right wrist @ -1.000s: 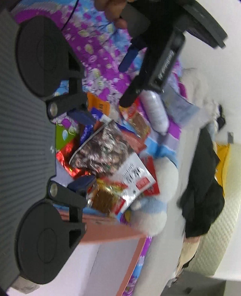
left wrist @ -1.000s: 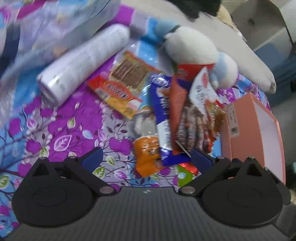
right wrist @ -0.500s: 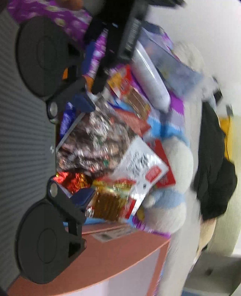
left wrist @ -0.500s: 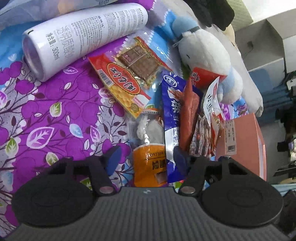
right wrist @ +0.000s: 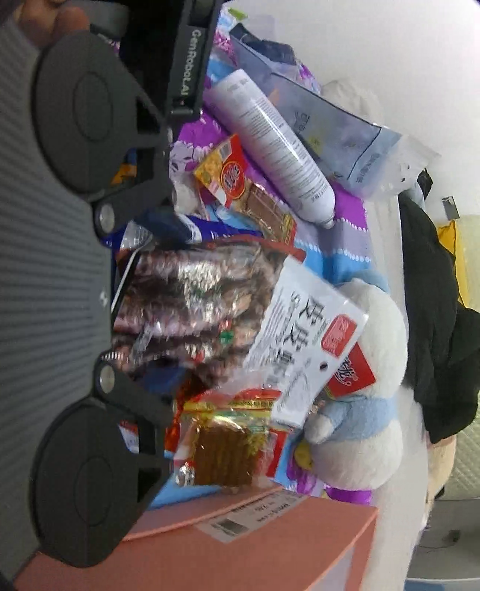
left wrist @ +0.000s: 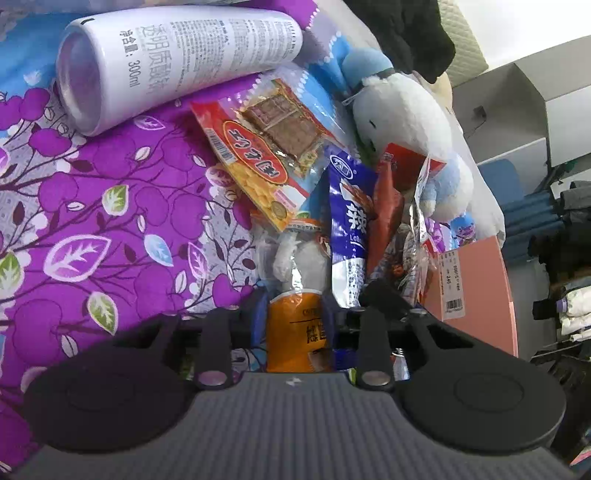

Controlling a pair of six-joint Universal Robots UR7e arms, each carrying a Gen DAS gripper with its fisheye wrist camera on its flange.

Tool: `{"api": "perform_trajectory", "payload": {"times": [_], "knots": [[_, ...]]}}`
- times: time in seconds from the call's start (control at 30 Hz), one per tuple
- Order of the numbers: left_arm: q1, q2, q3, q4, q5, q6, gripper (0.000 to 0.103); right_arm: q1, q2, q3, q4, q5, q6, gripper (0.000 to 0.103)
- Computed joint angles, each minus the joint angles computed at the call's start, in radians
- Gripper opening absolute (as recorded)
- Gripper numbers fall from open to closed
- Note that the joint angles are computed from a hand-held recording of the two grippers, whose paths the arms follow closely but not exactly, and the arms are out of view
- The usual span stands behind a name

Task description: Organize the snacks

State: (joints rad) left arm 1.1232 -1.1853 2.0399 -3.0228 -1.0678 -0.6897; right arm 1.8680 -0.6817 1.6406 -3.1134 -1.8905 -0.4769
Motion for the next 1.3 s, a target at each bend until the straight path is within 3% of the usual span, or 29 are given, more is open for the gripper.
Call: {"api": "perform_trajectory", "payload": {"times": [0.23,0.5,0.73,0.97,1.03,1.17,1.3], "knots": [[-0.033,-0.030,0.033,0.011,0.021,-0.045,0.023,0.003,-0.052,0.039,0.022,0.011,-0.003,0.045],[-0.128,-0.133,0.135,0.093,0.115,-0.151,0.022,0.018,-0.152,0.156,0.018,0.009,-0.029,0.041],[-0.228,-0.228,0.237,0.179,0.175,-0.297,0.021,0.037,-0.257,0.282,0.001,-0.021,-0.031,0.041],[-0.340,-0.311,0.308,0.327,0.183,-0.414,0.021,0.064,-0.375,0.422,-0.011,-0.079,-0.048,0.041],[-0.357,-0.330,0.324,0.354,0.157,-0.444,0.021,0.066,-0.410,0.458,0.006,-0.093,-0.047,0.041],[-0.404,-0.359,0.325,0.470,0.183,-0.475,0.021,0.071,-0.463,0.523,0.004,-0.123,-0.059,0.041],[-0.402,-0.367,0.305,0.529,0.184,-0.472,0.022,0.069,-0.491,0.565,-0.007,-0.150,-0.070,0.041]]}}
